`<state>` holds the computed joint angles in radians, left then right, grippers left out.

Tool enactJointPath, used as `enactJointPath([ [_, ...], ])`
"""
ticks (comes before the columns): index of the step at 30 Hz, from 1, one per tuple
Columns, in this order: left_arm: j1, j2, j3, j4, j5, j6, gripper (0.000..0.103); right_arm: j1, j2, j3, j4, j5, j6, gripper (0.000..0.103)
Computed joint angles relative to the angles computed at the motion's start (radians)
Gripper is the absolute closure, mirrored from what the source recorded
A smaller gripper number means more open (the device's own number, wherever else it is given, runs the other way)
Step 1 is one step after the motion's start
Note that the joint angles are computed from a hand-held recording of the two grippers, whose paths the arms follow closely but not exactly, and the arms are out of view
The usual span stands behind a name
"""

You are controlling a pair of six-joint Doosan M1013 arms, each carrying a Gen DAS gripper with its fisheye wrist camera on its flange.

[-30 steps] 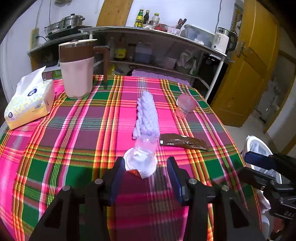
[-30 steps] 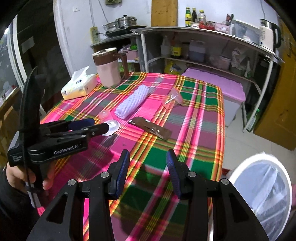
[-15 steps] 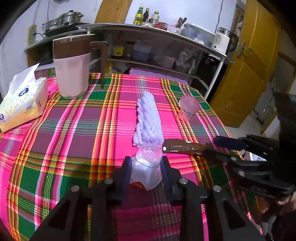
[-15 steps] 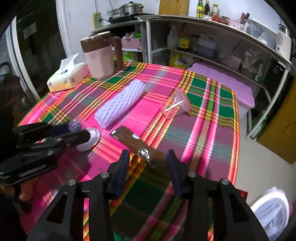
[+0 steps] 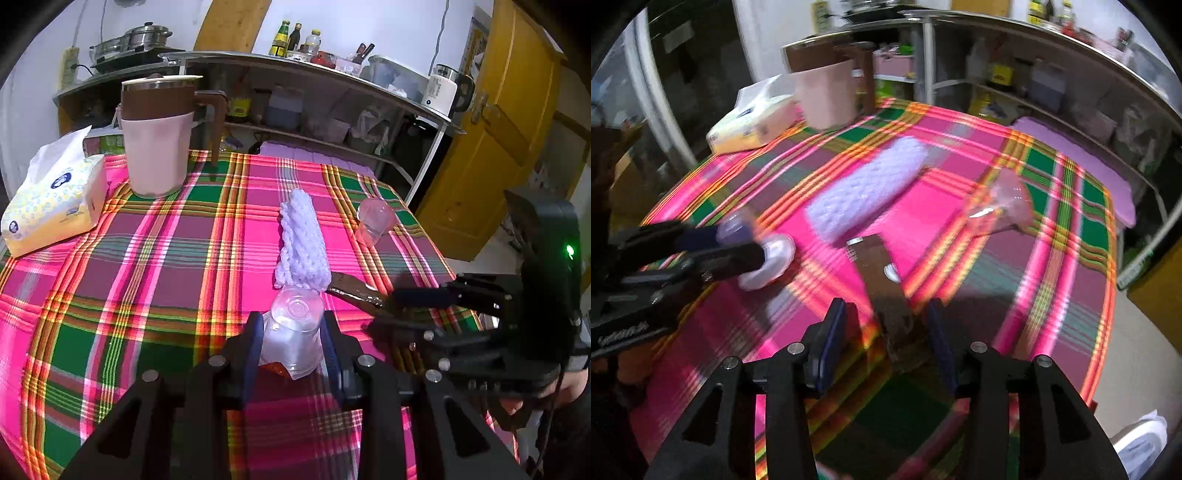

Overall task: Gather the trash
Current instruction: 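Grasp the clear plastic cup with the left gripper while the right grasps the brown wrapper strip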

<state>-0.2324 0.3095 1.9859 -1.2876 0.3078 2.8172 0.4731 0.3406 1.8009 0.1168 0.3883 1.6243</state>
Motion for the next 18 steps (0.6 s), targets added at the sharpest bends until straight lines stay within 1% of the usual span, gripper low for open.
enactJointPath([
  [2, 0.003, -0.004, 0.003, -0.006, -0.001, 0.005, 0.071, 0.007, 0.002, -0.001, -0.026, -0.004, 0.037, 0.057],
  [3, 0.004, -0.006, 0.005, -0.005, -0.003, 0.003, 0.071, 0.012, 0.006, -0.003, -0.071, -0.002, 0.094, 0.057],
  [6, 0.005, -0.014, 0.013, -0.004, -0.009, 0.002, 0.071, 0.023, 0.010, -0.006, -0.159, -0.004, 0.203, 0.059],
  [7, 0.006, -0.016, 0.015, -0.003, -0.012, 0.000, 0.071, 0.027, 0.010, -0.007, -0.195, -0.002, 0.244, 0.067],
  [8, 0.007, -0.019, 0.017, 0.000, -0.013, -0.002, 0.071, 0.032, 0.010, -0.008, -0.220, 0.001, 0.277, 0.078],
  [9, 0.007, -0.021, 0.019, 0.002, -0.015, -0.006, 0.071, 0.032, 0.010, -0.009, -0.223, 0.001, 0.286, 0.080],
  [11, 0.007, -0.025, 0.023, 0.001, -0.018, -0.007, 0.071, 0.036, 0.005, -0.001, -0.246, -0.005, 0.328, 0.081],
  [18, 0.003, -0.058, 0.055, -0.077, -0.023, 0.071, 0.071, 0.058, -0.052, 0.060, -0.416, -0.038, 0.583, 0.083],
])
